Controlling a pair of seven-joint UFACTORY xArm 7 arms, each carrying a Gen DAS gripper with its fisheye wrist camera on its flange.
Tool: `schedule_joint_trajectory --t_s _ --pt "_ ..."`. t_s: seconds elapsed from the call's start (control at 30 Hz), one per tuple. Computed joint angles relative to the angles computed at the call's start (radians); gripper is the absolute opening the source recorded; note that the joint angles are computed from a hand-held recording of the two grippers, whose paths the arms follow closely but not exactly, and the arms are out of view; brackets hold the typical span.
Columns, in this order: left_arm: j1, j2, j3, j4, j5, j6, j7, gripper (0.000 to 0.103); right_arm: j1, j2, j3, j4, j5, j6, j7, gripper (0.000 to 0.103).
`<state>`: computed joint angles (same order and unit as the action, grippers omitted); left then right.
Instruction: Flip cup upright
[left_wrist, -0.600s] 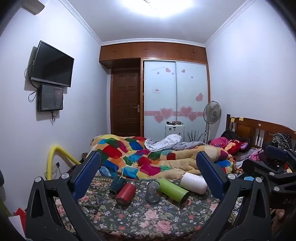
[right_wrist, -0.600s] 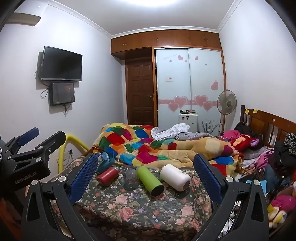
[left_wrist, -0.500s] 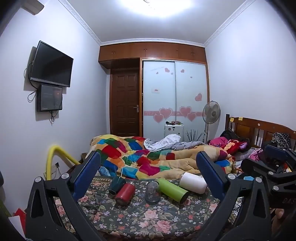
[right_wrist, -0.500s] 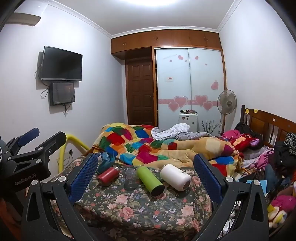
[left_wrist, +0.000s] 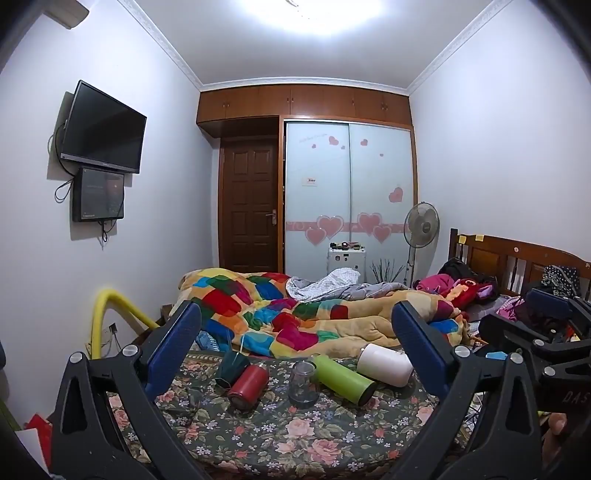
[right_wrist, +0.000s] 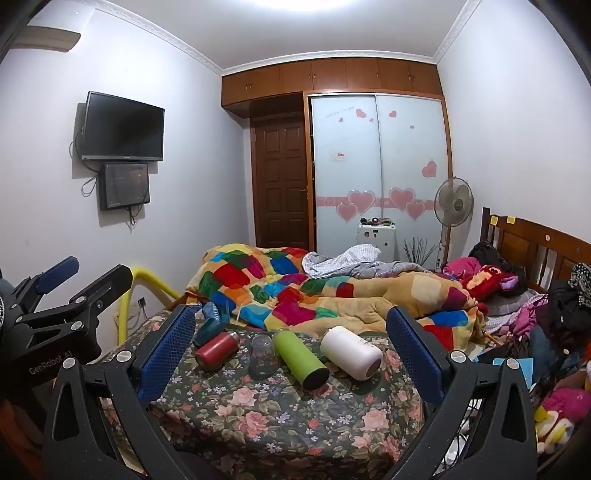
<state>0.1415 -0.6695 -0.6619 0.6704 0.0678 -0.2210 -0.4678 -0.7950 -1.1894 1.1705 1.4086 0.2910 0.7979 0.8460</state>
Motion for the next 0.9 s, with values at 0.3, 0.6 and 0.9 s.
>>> schedule_joint_trajectory --t_s 0.3,0.6,0.9 --pt "0.02 -0.002 -0.016 0.002 -0.001 -0.005 -0.01 0.103 -0.002 0.001 0.0 0.002 0.004 0.003 -0.002 0.103" --pt "0.007 0.009 -0.001 -0.007 -0.002 -0.013 -0.005 0.103 -0.001 0.001 -0.001 0.002 0.006 0.004 -0.003 0.103" --pt "0.007 0.01 -0.004 -0.005 -0.009 -0.013 0.003 0.103 0.0 0.001 -0.002 0.003 0.007 0.006 -0.003 0.103"
